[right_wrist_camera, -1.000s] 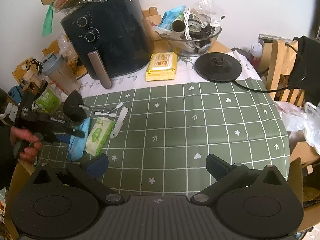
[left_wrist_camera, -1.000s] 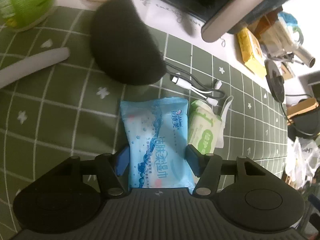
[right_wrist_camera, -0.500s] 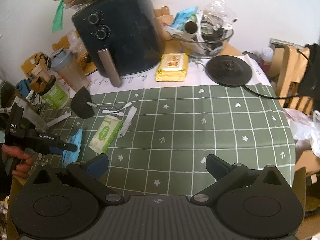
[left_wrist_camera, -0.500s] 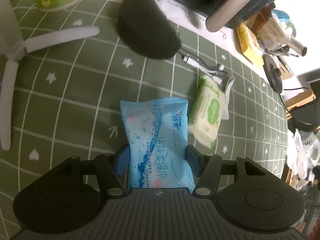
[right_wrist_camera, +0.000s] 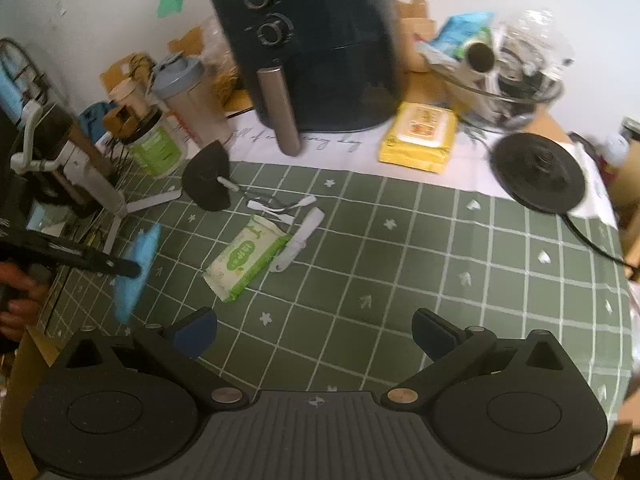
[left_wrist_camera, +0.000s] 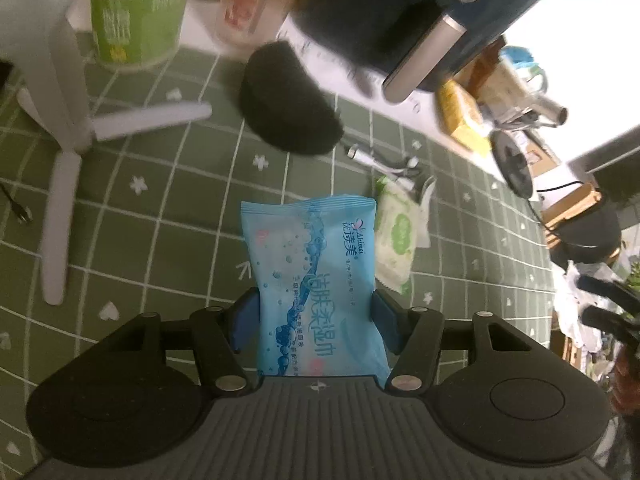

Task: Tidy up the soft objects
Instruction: 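Lift the blue pack with the left tool while the right tool grasps the white-green wipe pack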

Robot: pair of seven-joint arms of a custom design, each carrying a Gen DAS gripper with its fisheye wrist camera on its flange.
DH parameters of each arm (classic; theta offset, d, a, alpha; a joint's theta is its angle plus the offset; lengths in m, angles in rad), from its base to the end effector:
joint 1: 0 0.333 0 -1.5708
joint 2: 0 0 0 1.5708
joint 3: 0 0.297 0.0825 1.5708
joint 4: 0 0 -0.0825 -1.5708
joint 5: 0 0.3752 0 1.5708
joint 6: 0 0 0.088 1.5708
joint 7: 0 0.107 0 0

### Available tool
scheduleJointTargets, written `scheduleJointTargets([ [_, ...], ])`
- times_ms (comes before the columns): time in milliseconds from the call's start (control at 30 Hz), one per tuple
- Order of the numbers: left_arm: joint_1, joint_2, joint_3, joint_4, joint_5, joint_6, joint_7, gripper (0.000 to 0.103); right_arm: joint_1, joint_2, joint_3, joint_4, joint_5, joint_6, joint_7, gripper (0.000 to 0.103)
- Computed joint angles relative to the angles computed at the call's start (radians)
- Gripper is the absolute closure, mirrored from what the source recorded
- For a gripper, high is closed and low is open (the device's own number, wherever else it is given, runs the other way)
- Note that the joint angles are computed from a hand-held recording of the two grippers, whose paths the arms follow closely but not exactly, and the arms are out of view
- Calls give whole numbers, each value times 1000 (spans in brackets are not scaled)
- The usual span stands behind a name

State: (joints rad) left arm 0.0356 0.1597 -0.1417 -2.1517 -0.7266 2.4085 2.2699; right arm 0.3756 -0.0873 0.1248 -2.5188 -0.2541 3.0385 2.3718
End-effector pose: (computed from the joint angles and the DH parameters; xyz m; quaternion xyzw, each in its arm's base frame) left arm 0.5568 -0.0626 0.3250 0.5826 -0.7685 0.2508 0.0842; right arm 0.4250 0.2544 0.3655 -0.6563 0.6920 -0.0945 0.2854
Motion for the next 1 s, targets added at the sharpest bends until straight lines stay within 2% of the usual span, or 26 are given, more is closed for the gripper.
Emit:
scheduleJointTargets([
  [100, 4, -49, 3, -31, -12, 18, 58, 44, 68, 58, -42, 42, 245, 19, -270, 0],
  [167, 5, -76, 9, -51, -28, 25, 90, 44, 75, 103, -23, 90, 431, 14, -486, 0],
  [267, 7, -109, 23, -75, -47, 25, 111, 44, 26, 169, 46, 164, 585, -11, -700, 1],
  [433, 9, -161, 45, -116, -75, 19, 141, 44, -71, 288, 158, 305, 719, -79, -931, 2],
  [667, 15, -216, 73, -168, -117, 3, 154, 44, -119, 476, 207, 522, 707, -222, -1045, 6],
  [1000, 25, -267, 100, -217, -142, -10, 145, 44, -105, 670, 182, 741, 608, -303, -947, 6],
])
